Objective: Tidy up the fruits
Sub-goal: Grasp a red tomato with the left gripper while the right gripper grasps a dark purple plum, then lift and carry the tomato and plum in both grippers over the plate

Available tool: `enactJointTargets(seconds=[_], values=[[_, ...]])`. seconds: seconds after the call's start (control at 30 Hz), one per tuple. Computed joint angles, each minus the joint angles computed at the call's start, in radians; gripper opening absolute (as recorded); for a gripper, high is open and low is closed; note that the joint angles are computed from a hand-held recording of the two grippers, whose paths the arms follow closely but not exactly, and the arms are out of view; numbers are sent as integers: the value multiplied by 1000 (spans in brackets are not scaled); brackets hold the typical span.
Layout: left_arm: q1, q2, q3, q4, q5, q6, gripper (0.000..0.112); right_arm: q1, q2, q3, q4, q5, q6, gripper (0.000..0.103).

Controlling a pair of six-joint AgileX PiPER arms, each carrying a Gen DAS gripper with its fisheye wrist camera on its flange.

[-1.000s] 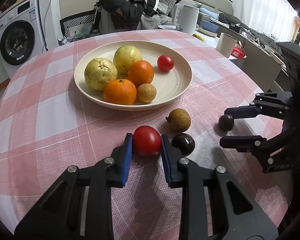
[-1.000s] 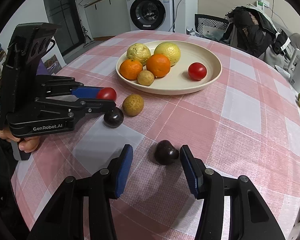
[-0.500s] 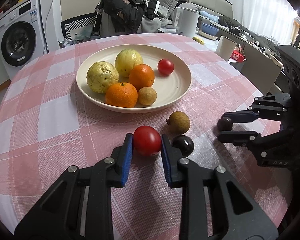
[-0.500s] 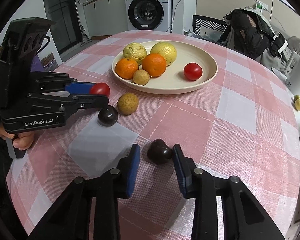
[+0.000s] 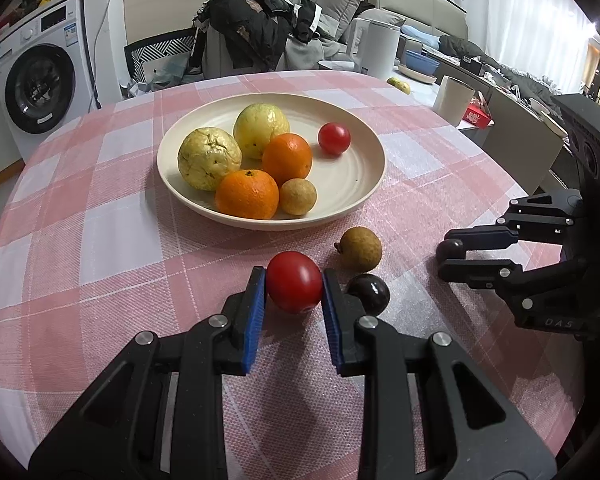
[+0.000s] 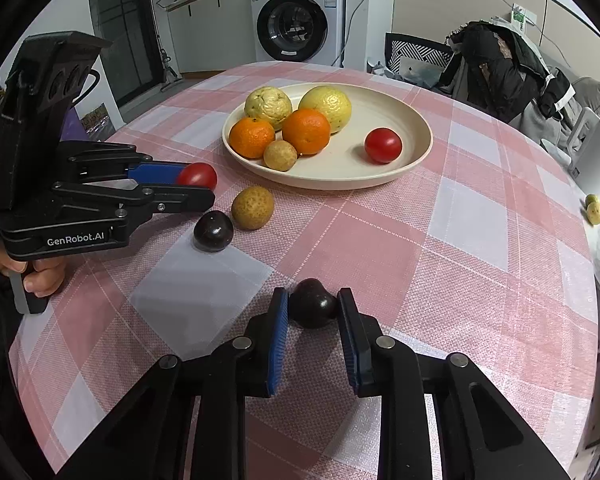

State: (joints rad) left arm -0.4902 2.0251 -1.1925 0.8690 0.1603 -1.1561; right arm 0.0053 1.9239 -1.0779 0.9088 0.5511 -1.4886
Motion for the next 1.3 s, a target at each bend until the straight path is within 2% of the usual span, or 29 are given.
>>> enactJointTargets(seconds=[0.13, 0.3, 0.53, 0.73, 1.3], values=[[-6, -6, 6, 78, 6, -83, 24, -2, -4, 2, 13, 3, -11, 25], [-27, -16, 15, 290, 53, -296, 24, -16, -23, 10, 67, 19, -57, 25], [-41, -34, 30, 419, 91, -431, 24, -25, -41, 25, 163, 34, -130, 25], [-53, -51, 43, 489, 126, -510, 24, -34, -53, 33, 226, 47, -165, 25], [-67, -123, 82, 573, 171, -611, 24, -59, -57, 31, 330, 74, -224, 25]])
